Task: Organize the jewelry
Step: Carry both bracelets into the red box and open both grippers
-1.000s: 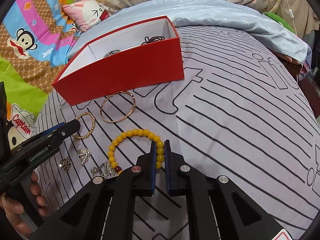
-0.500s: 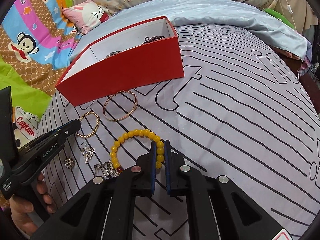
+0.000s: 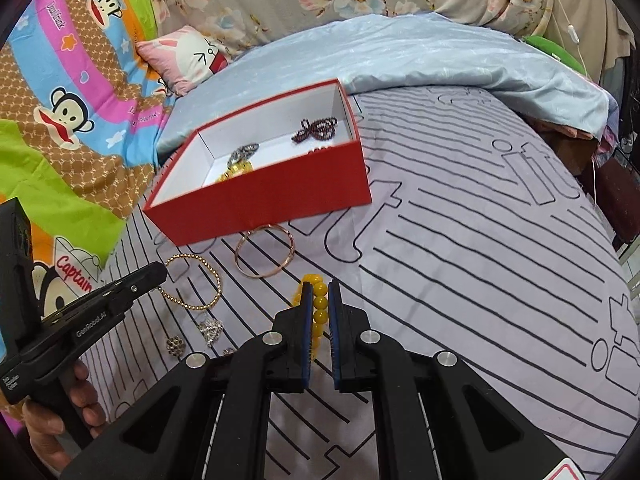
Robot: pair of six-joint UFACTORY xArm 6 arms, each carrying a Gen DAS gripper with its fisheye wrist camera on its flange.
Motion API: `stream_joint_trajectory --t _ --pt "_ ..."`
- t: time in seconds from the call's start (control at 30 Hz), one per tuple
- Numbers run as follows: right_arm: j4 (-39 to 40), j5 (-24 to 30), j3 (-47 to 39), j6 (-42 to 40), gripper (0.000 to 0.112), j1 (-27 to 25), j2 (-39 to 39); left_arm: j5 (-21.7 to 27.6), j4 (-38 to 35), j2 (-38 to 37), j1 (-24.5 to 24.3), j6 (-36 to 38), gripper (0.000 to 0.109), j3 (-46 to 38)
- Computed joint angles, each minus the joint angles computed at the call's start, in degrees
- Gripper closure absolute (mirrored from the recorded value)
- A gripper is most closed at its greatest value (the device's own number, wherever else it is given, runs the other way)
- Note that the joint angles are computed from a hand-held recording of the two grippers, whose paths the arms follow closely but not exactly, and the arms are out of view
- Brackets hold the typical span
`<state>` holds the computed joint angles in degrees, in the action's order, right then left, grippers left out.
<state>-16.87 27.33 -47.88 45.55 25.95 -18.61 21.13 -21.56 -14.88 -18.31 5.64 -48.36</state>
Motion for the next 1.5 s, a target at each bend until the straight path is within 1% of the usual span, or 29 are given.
stream_joint_trajectory --t 0.27,0.4,0.57,0.8,0.97,1.1,1.23,1.5 --pt "-3.1 0.3 -1.6 0.8 0.106 -0.2 -1.9 1.2 -4.0 -3.6 -0.2 3.9 0.106 -2.0" --pt "-2.5 -0.7 -3.1 -0.9 0.106 -0.7 -1.8 1.9 -5.1 -3.5 0.0 5.5 0.106 -4.5" --pt "-4.7 -1.2 -7.6 -2.2 0.106 -1.4 0.5 1.9 -5.7 -1.1 0.1 7.1 0.106 -9.3" --pt "-3.1 -3.0 -16.7 -7.4 0.106 -2.9 7.6 1.7 -6.1 6.4 1.0 8.7 0.106 -18.6" --pt "0.7 -3.5 -24.2 -12.4 0.106 -3.2 14.7 1.4 -3.7 13.2 1.9 7.0 0.106 -25.4" --pt "5.9 -3.5 -29.1 -17.2 0.106 -3.2 20.5 1.9 -4.9 17.8 2.7 7.8 0.106 -29.7" --pt "11.6 -3.2 -32.7 -21.5 0.106 -3.1 25.1 1.7 -3.4 22.1 3.7 6.6 0.106 -33.1" --pt "20.5 -1.2 -38.7 -28.4 0.106 -2.6 32.4 3.4 -2.8 28.3 5.3 6.0 0.106 -38.2"
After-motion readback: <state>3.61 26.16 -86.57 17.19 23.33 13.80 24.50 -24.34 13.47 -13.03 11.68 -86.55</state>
